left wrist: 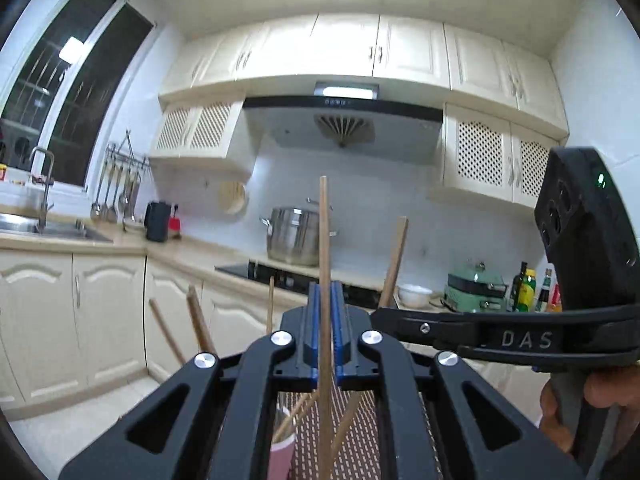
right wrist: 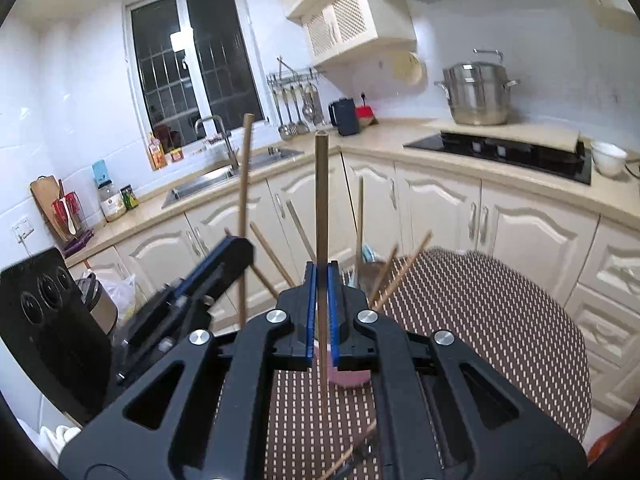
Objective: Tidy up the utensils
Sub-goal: 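Lift both chopsticks and carry them over the pink cup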
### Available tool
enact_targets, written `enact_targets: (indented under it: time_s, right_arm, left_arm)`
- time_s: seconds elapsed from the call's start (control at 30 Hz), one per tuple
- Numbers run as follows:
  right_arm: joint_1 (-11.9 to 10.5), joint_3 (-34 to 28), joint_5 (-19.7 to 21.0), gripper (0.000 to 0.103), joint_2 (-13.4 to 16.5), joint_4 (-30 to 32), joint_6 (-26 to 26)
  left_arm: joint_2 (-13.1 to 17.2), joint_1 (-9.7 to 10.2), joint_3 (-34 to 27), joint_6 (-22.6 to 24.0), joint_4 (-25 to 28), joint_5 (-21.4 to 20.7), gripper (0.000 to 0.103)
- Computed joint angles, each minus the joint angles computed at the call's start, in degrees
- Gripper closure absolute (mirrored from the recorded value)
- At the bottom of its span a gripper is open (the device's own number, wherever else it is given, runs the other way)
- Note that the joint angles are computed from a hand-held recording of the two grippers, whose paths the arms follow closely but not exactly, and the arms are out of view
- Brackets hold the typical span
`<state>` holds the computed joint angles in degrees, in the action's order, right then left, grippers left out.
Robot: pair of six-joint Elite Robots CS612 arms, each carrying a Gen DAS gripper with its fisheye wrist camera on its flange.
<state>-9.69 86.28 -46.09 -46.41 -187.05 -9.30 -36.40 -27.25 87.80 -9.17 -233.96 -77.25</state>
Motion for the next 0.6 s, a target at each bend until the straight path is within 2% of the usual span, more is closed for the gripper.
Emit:
enact_targets:
  time_s: [0.1, 0.3, 0.6]
  right_arm:
    - [0.3, -1.9, 0.4, 0.097, 1.0, -1.5, 1.8]
    - [0.5, -5.7, 1.8, 0.097, 3.0, -2.9, 5.0]
    - [0.1, -9.5, 2.6, 0.097, 5.1, -3.9, 7.8]
  left_arm:
    - [1.5, 0.06, -2.9, 0.3, -0.4, 1.8, 0.097]
    - [3.8, 0.74, -7.3, -2.3, -0.9, 3.9, 0.097]
    - [6.5, 0.80, -12.4, -2.4, -2.5, 7.6, 0.097]
